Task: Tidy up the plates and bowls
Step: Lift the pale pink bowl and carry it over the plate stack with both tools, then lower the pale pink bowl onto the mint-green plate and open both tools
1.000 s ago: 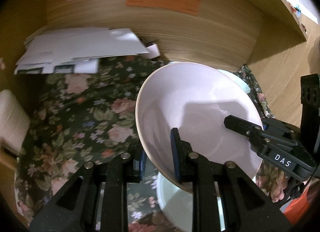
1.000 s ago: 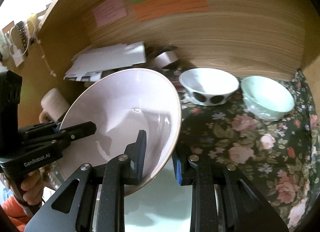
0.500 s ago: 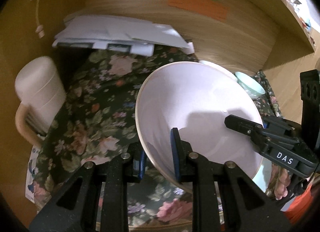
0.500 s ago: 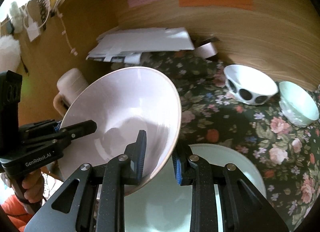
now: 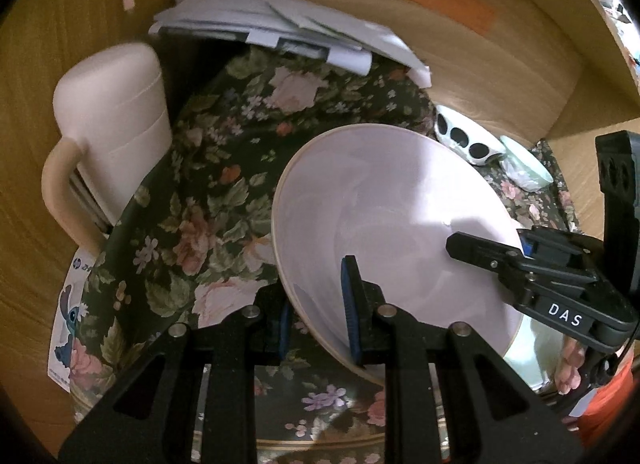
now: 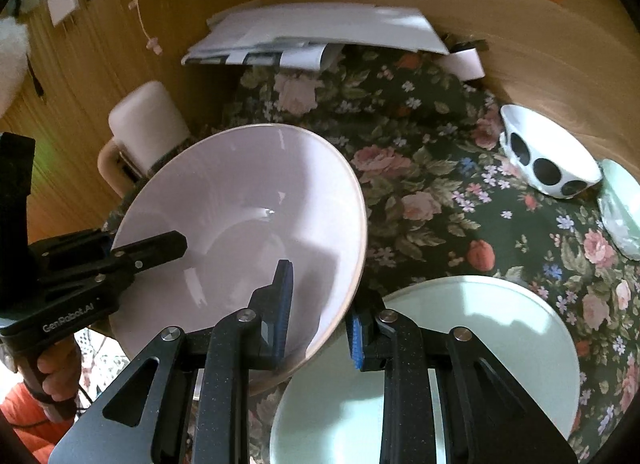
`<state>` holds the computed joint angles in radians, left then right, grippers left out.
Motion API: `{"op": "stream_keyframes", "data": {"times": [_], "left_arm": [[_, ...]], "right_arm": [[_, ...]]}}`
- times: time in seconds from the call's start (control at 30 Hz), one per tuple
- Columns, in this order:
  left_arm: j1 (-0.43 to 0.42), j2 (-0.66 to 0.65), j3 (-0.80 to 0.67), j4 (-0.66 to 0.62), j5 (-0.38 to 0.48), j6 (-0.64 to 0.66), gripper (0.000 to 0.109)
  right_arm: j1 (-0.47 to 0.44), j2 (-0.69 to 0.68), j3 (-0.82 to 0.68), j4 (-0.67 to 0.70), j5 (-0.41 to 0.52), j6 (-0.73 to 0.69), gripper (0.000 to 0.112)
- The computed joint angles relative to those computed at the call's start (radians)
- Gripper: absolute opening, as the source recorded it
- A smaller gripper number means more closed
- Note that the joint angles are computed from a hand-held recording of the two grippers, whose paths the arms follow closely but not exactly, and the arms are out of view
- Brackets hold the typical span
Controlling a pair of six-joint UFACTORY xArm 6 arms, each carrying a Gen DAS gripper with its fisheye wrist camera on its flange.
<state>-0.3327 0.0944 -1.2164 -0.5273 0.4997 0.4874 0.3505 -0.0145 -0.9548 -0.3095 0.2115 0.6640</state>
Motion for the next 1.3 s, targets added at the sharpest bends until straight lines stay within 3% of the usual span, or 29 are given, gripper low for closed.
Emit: {"op": "stream_keyframes", "data": {"times": [0.37,0.7,0.8,0.87,0.9,1.07,1.3], "left_arm": [[0.029,0.049,-0.034,0.007,0.052,-0.012,0.022],[0.035,0.069,-0.059,-0.017,0.074,0.013,0.023],[0.030,0.059,-0.043,0.012,0.041,-0.011,0.034],[0.028,0.044,-0.026,0.015,0.013,-0.016,0.055],[0.027,0.032,-0.013,0.012,-0.010,-0.018,0.059],[0.014,-0.012,0.020,0.017,-0.079,-0.017,0.064],[-0.017,-0.036,0.010,0.001,-0.108,-0.009,0.068]], "right_arm": [[0.018,0.093,-0.104,0.111,0.086,-0.109,0.022],[0.014,0.101,-0.115,0.068,0.109,-0.096,0.025],[0.012,0.090,-0.102,0.063,0.096,-0.093,0.033],[0.007,0.073,-0.086,0.021,0.083,-0.052,0.042],[0.003,0.061,-0.077,-0.017,0.077,-0.018,0.045],[-0.016,0.003,-0.039,-0.162,0.049,0.117,0.059],[-0.064,-0.107,0.031,-0.393,0.038,0.339,0.064]]}}
